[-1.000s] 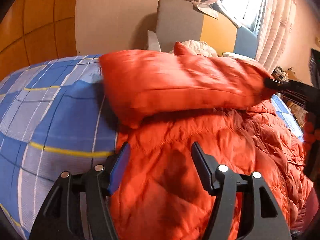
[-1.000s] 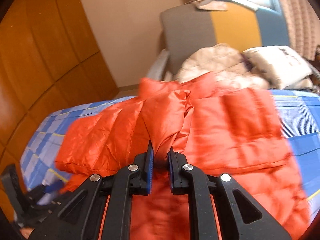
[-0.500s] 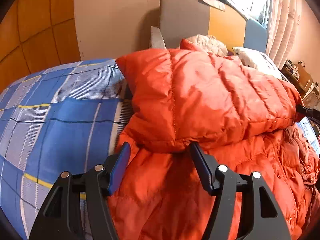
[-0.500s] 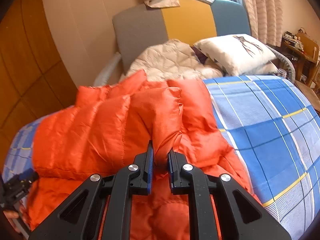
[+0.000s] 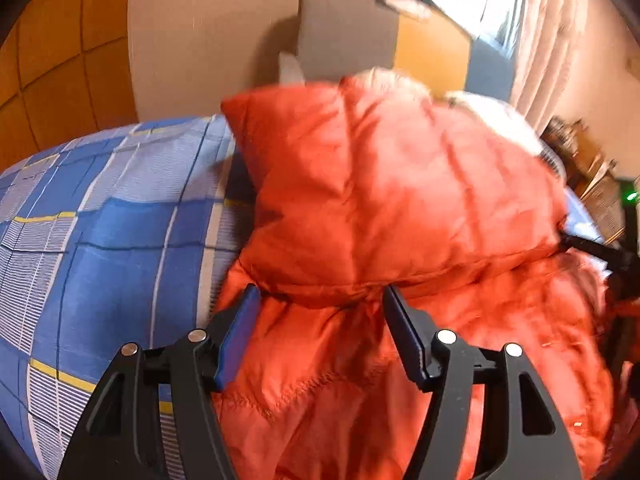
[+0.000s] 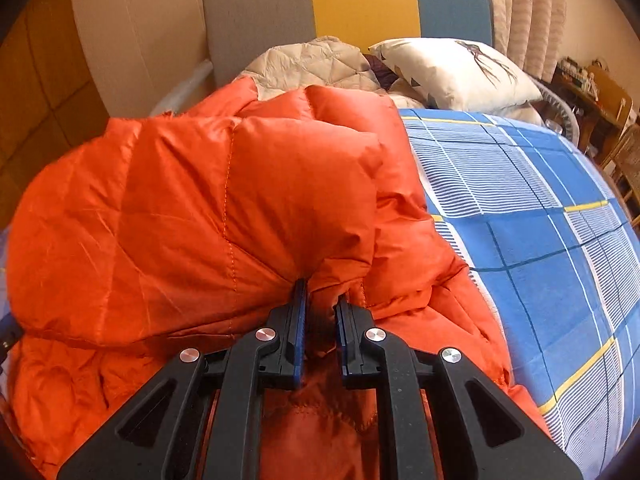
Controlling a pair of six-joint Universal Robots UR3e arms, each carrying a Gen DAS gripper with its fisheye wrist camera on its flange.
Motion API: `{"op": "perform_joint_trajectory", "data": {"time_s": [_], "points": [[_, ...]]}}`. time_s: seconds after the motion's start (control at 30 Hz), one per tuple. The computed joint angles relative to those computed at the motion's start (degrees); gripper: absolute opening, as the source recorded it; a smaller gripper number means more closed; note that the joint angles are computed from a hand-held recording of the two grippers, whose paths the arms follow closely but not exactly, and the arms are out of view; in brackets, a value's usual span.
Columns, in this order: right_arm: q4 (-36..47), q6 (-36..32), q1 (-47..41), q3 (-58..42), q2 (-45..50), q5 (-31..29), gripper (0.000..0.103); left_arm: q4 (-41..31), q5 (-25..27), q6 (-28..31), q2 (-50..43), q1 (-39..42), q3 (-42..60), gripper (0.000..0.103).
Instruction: Fold large clothes
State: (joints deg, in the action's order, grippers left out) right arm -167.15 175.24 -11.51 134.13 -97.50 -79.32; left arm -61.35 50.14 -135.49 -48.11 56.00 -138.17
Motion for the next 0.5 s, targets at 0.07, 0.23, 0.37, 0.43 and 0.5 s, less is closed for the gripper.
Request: {"op": "perform_joint_trajectory", "data": {"time_s": [0.07, 0.23, 0.37, 0.43, 0.5], "points": [[2.80, -0.33, -2.19, 1.04, -3.86, 1.83, 0.023, -11.29, -4.58, 5.61, 3.30, 4.84, 2.80, 0.063], [4.14, -1.31, -4.97, 4.70, -15.02, 3.90, 0.053, -15.10, -8.86, 5.22, 3.27, 6.60, 6.74, 0.062], [5.07, -1.71, -1.51, 1.69, -14.76, 4.71, 0.053, 0.49, -5.70, -4.40, -3.97, -1.76, 6.60, 0.062], [4.15, -1.16, 2.02, -2.03, -9.63, 3.10, 0.053, 6.85, -3.25, -8.52, -8.00, -6.14, 7.17, 0.062], [3.24, -0.19, 4.85, -5.73, -4.69, 0.64, 0.053, 12.52, -0.63, -11.93, -12.45, -10.26, 8.07, 0.062]]}}
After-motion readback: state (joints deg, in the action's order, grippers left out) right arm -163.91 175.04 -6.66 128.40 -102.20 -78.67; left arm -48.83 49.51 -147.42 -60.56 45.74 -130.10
